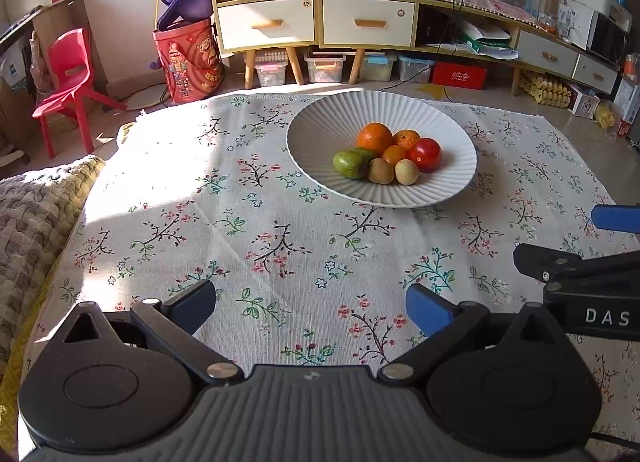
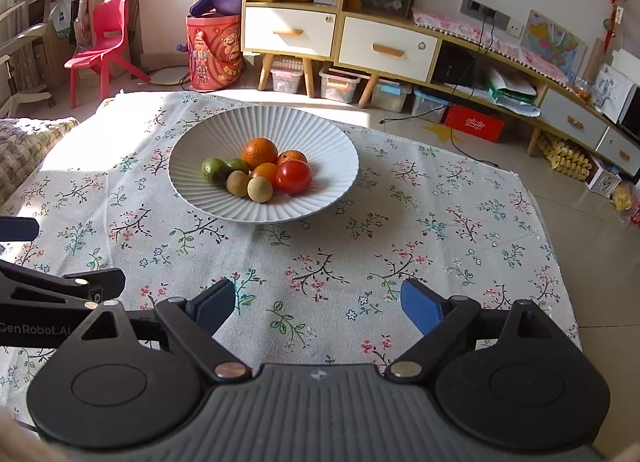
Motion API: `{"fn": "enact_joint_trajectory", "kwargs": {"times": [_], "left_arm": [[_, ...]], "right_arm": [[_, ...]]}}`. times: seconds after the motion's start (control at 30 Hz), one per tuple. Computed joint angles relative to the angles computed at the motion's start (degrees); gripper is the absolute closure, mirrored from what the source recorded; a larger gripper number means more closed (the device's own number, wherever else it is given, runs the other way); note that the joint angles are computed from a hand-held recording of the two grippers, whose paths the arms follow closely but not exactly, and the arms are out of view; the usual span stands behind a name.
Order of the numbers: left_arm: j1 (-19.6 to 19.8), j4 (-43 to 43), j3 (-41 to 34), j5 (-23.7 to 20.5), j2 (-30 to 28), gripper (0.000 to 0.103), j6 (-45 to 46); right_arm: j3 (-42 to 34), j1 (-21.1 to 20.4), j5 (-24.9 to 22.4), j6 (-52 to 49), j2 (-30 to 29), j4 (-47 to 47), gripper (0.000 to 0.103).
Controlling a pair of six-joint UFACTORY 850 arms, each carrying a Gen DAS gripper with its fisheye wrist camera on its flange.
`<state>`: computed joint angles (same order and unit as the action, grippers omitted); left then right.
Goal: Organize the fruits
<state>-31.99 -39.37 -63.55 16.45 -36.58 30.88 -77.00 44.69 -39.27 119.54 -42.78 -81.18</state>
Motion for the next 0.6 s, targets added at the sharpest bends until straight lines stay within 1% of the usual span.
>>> {"fn": "enact_joint_trajectory", "kwargs": {"times": [0.3,0.6], "left_arm": [[-0.41,-3.0,-0.28,-0.21,-0.08,0.011,3.15],[-0.44,-2.45,0.01,0.24,0.31,0.011,2.8]], "right_arm": [[0.27,0.24,-0.19,0.61,0.13,-0.41,0.013],[0.44,0.37,-0.84,1.45,0.33,-0.87,0.012]]}}
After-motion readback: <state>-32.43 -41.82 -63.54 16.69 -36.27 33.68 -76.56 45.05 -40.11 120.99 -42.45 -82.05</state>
